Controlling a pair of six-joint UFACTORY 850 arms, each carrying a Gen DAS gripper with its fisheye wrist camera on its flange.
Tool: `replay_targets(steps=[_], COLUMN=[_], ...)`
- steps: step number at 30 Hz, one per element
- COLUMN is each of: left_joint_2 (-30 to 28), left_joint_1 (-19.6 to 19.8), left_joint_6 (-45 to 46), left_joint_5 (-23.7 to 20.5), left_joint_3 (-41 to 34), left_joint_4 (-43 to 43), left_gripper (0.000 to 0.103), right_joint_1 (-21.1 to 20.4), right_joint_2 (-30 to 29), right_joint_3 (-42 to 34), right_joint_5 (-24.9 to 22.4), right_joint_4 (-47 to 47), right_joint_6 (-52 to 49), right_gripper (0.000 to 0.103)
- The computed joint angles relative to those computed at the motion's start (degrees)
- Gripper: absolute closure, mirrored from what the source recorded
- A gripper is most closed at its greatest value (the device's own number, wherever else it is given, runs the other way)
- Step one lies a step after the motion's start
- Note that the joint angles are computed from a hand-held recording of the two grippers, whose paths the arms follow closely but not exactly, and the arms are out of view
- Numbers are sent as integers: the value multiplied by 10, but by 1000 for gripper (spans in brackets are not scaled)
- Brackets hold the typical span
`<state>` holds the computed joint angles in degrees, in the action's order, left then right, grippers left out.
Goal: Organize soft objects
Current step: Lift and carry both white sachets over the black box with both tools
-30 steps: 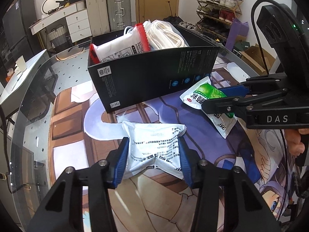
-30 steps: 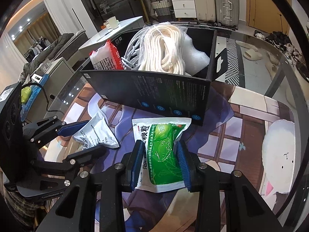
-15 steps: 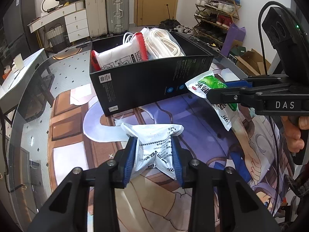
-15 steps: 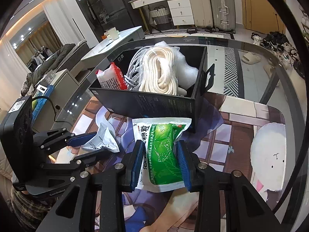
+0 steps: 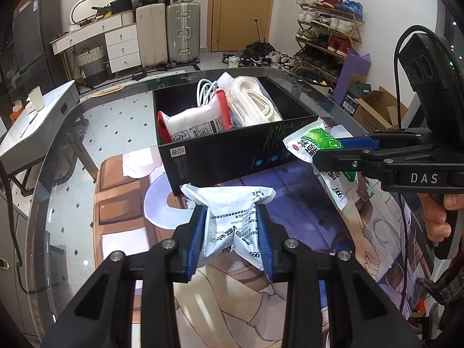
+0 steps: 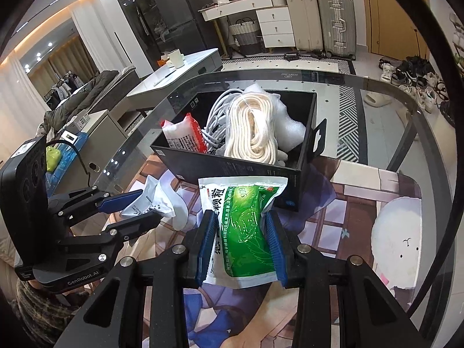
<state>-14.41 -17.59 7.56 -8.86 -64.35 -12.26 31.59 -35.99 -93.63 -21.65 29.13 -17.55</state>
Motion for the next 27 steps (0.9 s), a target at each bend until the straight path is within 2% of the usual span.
replay_targets(steps=[8,12,22,27], left_joint_2=[6,6,-6,-16], left_joint_1=[4,9,15,16], left_joint_6=[-57,-17,-23,-71], left_joint_5=[6,10,8,7], left_joint_3=[-9,-16,-46,-66], left_joint_4=[57,12,22,75], left_gripper=[70,70,70,70], right_joint_1=[-3,-6,-10,-11], right_joint_2=[7,7,-13,-25], right_joint_3=[-12,-22,-69,-92], right_joint_5=[1,0,-11,-16], right_joint_4=[-4,-5,-12,-23], right_joint_6=[-3,-5,2,13], right_gripper=[67,67,67,67])
